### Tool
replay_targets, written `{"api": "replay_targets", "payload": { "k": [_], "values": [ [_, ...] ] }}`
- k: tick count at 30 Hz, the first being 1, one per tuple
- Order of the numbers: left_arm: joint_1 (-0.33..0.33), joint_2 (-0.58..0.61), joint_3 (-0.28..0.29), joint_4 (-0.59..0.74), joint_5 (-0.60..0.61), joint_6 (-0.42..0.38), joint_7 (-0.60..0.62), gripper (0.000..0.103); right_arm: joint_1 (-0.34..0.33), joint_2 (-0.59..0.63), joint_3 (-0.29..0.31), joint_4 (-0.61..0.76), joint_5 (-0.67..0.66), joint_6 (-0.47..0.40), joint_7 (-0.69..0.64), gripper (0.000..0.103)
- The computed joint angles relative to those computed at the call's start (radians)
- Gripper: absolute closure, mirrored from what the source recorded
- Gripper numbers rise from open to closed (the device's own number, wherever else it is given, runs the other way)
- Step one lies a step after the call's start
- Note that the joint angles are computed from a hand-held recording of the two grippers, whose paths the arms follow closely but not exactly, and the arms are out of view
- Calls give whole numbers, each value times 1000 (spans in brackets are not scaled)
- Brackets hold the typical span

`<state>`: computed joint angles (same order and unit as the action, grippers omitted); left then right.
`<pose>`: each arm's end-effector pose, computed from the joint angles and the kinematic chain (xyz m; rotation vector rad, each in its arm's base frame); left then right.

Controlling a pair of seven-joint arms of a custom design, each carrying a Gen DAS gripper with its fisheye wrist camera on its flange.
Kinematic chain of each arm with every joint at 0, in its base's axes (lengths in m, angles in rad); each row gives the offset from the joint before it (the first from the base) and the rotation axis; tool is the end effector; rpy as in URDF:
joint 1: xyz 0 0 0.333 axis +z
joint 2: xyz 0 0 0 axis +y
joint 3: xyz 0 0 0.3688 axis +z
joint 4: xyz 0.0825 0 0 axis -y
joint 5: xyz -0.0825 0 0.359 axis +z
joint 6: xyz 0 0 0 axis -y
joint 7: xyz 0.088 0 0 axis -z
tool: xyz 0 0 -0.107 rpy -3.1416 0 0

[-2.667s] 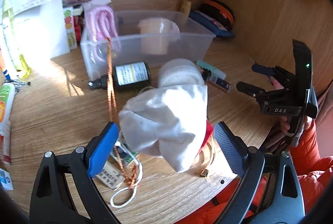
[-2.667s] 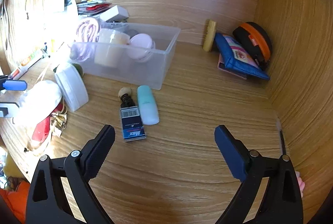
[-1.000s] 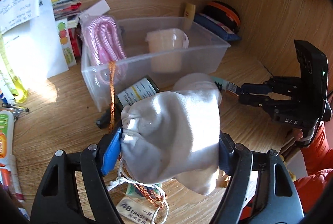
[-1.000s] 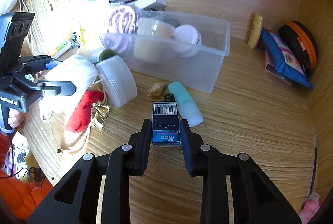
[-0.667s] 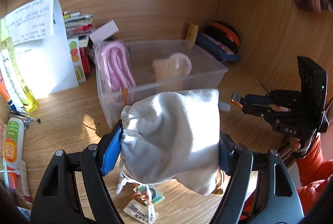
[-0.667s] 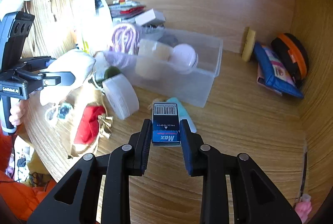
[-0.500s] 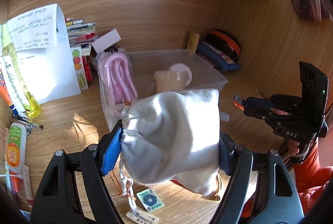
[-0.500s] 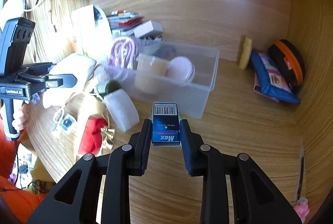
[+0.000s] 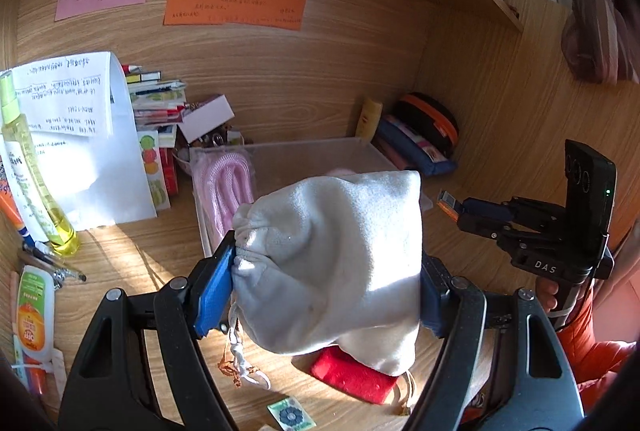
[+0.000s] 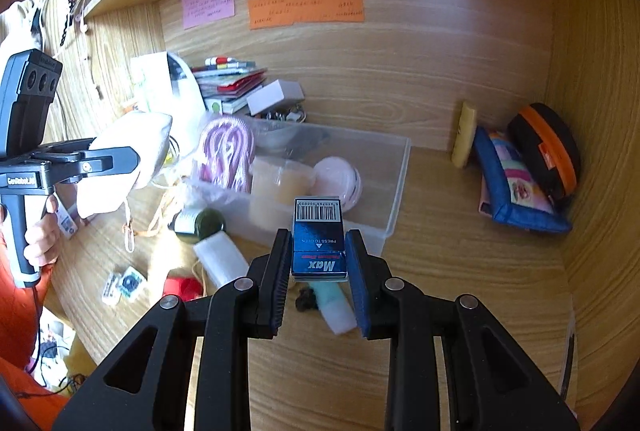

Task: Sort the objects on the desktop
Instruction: 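Carry the Max box with the right gripper while the left carries the cloth bag toward the box, then open the right gripper to drop the Max box while the left releases the cloth bag into the box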

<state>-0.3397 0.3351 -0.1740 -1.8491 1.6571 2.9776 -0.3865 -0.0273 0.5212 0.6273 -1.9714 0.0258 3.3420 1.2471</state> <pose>0.5251 -0.3613 0.4478 -1.6514 1.8042 -1.1480 0.5928 0.3148 0.4240 -1.9938 0.9527 -0.4345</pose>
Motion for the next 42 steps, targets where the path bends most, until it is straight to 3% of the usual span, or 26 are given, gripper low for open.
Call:
{"api": "replay_targets", "payload": {
  "k": [4, 18, 22, 29, 32, 38, 42],
  "values": [
    [12, 11, 4, 22, 7, 9, -13, 27, 0, 16, 7, 38, -1, -12, -3, 78],
    [-14, 78, 60, 126, -123, -6, 109, 27, 58, 88, -8, 209, 90, -98, -111, 78],
    [-28, 124, 83, 155, -212, 1, 186, 27, 95, 111, -38, 262, 141, -132, -144, 78],
    [-45, 180, 116, 170, -379, 34, 334, 27, 199, 151, -157, 348, 226, -194, -175, 78],
    [-56, 195, 131, 172, -440, 43, 381, 27, 202, 170, -155, 375, 263, -222, -205, 78],
    [-139, 199, 199, 180, -479, -19, 420, 27, 258, 168, -222, 393, 323, -255, -244, 78],
    [-158, 208, 197, 193, -505, -80, 458, 27, 295, 158, -262, 385, 350, -246, -266, 78]
  ]
}}
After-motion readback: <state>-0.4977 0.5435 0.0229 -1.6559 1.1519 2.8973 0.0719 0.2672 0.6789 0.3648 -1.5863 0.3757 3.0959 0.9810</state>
